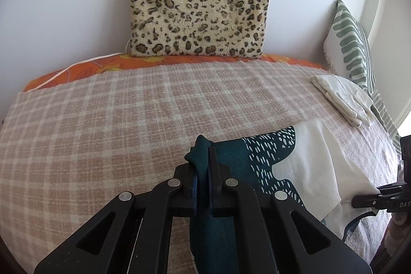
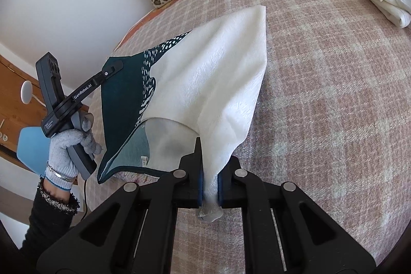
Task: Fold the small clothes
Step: 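Lift the folded shirt with both tools and carry it onto the white shirt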
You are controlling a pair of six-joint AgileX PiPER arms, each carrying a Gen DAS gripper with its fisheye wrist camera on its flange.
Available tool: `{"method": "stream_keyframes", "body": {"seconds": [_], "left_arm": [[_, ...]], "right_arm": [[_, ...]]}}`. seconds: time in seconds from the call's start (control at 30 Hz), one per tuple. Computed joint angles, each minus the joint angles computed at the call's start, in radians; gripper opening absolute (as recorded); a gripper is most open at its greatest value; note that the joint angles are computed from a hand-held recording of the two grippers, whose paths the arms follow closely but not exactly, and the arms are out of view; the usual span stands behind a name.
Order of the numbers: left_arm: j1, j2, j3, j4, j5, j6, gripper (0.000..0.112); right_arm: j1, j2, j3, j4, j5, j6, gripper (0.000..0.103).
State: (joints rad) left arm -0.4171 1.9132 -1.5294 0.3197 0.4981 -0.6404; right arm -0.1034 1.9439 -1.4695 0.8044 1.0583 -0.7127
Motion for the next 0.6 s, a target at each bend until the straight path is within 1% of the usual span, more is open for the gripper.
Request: {"method": "stream_keyframes", "body": {"seconds": [0.1,0.3,0.4,0.53,0.6], "left_arm": [[0.001,-0.017,0.013,0.003,-0.016,-0.016,0.004],[-0.018,-0.032,0.001,0.042,-0.014,-0.062,0.004],[-0.035,-0.035,-0.016,0.070,-0.005,-0.083,0.004],[-0.071,-0.031,-0.058,0.132,0.027,-0.112,0.004],[-0.082,-0.029,-0.082,0.135,0.033,-0.112,0.004]], "right_arm": [[-0.007,-0.016,0.002,0.012,0.004,-0.011,0.008],[-0.027,-0.059,0.028,0.028,0.008,-0.037,0.008],[-0.038,-0.085,0.046,0.041,0.007,-0.061,0.008],[-0.047,-0.120,0.075,0.051,-0.001,-0.087,0.008],[-0.057,-0.132,0.079,0.051,0.000,-0.096,0.008]]}}
